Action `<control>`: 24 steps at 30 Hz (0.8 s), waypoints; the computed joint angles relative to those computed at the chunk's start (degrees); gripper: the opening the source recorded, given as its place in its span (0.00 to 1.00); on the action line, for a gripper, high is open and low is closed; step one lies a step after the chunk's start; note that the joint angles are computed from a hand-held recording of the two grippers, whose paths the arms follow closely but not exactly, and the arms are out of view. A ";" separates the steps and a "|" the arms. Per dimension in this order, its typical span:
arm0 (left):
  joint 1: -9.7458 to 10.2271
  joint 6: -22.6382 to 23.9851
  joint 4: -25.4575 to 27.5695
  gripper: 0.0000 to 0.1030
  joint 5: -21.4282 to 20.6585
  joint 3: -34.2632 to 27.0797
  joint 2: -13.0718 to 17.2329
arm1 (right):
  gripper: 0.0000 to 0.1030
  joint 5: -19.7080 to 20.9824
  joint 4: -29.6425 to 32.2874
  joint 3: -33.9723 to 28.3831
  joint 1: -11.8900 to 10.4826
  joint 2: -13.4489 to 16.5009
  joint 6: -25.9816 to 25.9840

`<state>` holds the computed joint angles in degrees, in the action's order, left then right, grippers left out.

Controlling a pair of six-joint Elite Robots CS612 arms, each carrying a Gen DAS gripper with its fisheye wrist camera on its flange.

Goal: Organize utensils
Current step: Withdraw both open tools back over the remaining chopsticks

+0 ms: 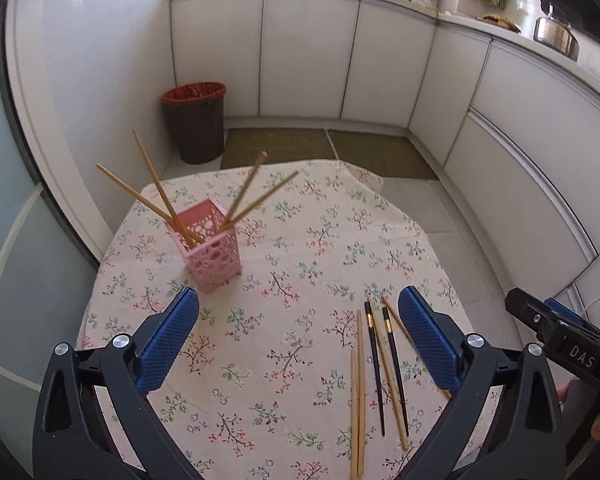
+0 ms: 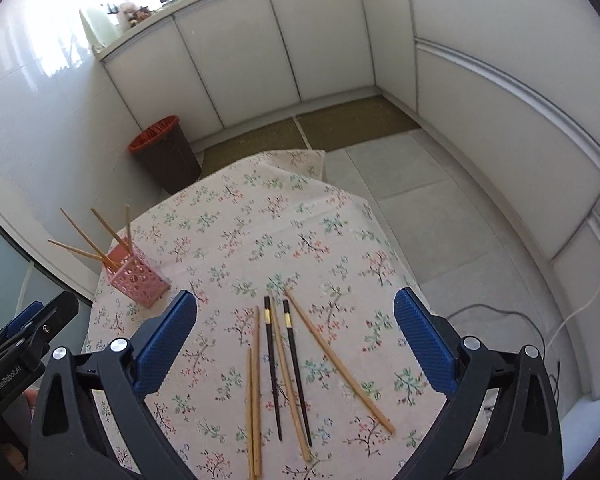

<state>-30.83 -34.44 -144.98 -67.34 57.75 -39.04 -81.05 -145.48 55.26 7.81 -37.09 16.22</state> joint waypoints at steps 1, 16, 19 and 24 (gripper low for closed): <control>-0.01 0.26 1.67 0.93 -0.76 -1.20 0.76 | 0.93 0.48 0.26 1.21 -0.48 -0.40 1.03; 1.47 -3.03 31.93 0.90 -15.37 -23.37 13.81 | 0.93 7.40 5.42 6.61 -4.54 -0.87 7.95; 2.46 -4.78 36.22 0.63 -21.57 -27.10 16.25 | 0.93 8.72 6.18 6.30 -4.64 -0.57 7.59; 3.39 -6.65 38.42 0.58 -27.09 -29.66 18.21 | 0.93 10.09 7.17 5.93 -4.80 -0.15 7.64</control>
<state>-27.43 -41.09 -106.56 -94.43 28.08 -20.84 -70.96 -138.31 61.19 3.01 -37.24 23.86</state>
